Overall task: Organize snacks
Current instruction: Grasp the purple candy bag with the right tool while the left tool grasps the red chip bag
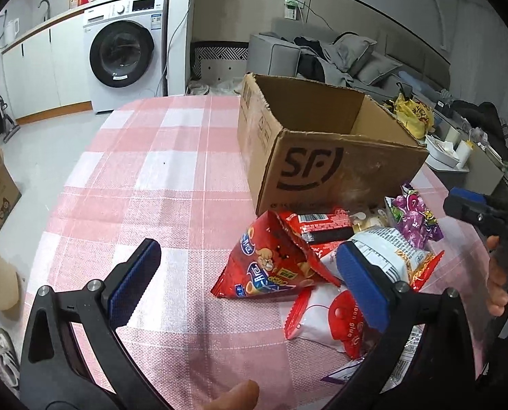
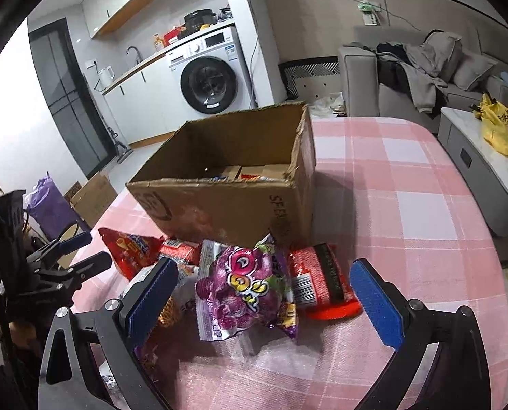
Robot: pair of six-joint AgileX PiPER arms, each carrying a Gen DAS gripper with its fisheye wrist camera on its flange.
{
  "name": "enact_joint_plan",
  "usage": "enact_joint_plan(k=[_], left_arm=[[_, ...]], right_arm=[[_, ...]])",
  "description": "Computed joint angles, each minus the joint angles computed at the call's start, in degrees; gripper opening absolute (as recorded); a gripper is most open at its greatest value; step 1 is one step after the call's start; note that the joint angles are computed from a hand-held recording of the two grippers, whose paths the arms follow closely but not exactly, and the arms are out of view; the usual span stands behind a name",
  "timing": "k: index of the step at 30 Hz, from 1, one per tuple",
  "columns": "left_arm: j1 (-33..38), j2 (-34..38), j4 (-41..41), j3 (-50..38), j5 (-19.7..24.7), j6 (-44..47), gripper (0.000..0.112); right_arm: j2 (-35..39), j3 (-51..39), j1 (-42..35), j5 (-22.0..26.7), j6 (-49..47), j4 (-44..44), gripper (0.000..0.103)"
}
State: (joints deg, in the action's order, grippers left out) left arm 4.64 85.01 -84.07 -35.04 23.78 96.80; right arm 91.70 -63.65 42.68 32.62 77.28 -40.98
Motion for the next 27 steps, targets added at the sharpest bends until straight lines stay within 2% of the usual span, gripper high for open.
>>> enact_joint_plan(k=[7, 17, 21, 25, 27], left_arm=[[-2.33, 1.96, 3.40, -2.84, -1.65, -5.46, 0.102], [-3.24, 5.11, 2.92, -4.69, -2.38, -6.28, 0.102], [-2.96, 5.83, 1.47, -4.76, -2.41, -4.87, 0.102], [-3.09, 6.40, 1.03, -5.00, -2.62, -4.48, 0.102], [-3.17, 6.57, 0.54, -4.96, -2.81, -4.01, 0.102]], right_arm=[[2.56, -0.96, -0.50, -0.99, -2.69, 2.77, 0.102], [5.83, -2.95, 0.05, -0.35, -4.86, 3.85, 0.101], [6.96, -3.60, 0.09, -0.52, -5.94, 4.51, 0.090], [7.63, -3.43, -0.36, -1.90, -6.14, 4.92, 0.084], [7.57, -2.77, -0.79, -3.29, -5.61, 4.75, 0.076]])
